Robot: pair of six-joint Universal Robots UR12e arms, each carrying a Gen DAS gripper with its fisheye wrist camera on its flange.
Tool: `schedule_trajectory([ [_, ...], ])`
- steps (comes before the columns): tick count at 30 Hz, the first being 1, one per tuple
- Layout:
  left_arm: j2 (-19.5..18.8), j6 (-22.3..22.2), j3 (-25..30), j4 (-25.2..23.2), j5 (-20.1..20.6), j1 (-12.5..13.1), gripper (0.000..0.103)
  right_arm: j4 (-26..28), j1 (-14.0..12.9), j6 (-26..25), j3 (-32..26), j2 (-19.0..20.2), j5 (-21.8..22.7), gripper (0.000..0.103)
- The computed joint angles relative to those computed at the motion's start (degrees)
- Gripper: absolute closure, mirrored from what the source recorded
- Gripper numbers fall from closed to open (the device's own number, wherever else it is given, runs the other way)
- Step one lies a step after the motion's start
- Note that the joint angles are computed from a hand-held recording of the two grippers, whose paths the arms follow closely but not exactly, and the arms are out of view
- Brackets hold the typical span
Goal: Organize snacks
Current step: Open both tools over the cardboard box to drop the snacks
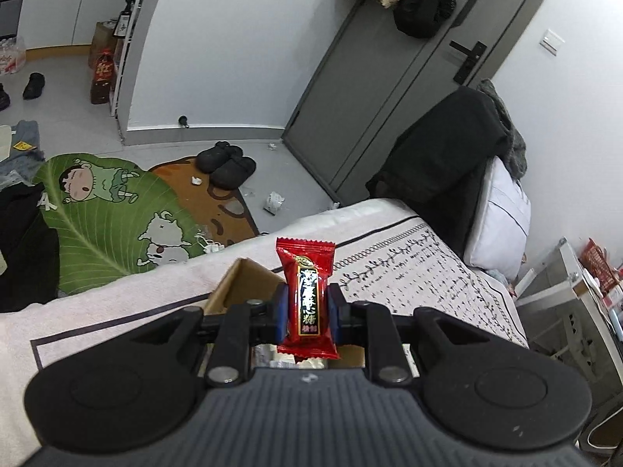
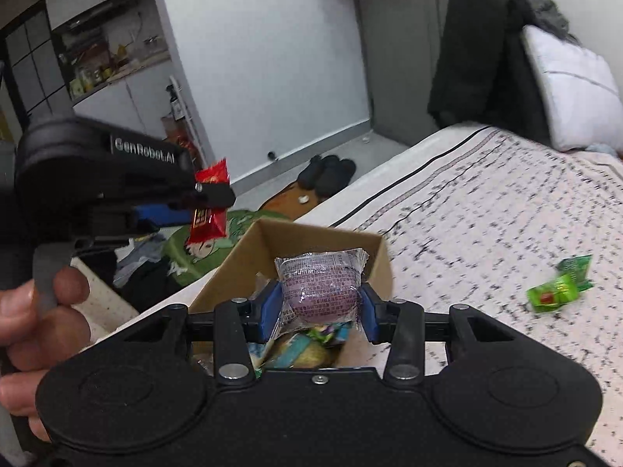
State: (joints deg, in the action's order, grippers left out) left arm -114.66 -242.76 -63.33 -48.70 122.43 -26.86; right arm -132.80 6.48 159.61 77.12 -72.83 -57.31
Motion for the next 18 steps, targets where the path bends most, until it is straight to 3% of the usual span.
schedule_trajectory([
  [6,0.76,-1.92,-1.42,-0.86,-0.96,0.83,0.083,1.38,0.69,-0.75,0.08,0.37,-1.26,0.050],
  [17,-0.13,-2.66,-0.78,-2.02,-4.10,1.47,0.082,2.43,-0.08,0.51,-1.05,1.24,-1.18,0.049],
  [18,-0.29,-2.90,-0.37,-3.01,-4.15,1.51,0.079,2.45,-0.16,0.46,-1.09,1.25,-1.21,0.049],
])
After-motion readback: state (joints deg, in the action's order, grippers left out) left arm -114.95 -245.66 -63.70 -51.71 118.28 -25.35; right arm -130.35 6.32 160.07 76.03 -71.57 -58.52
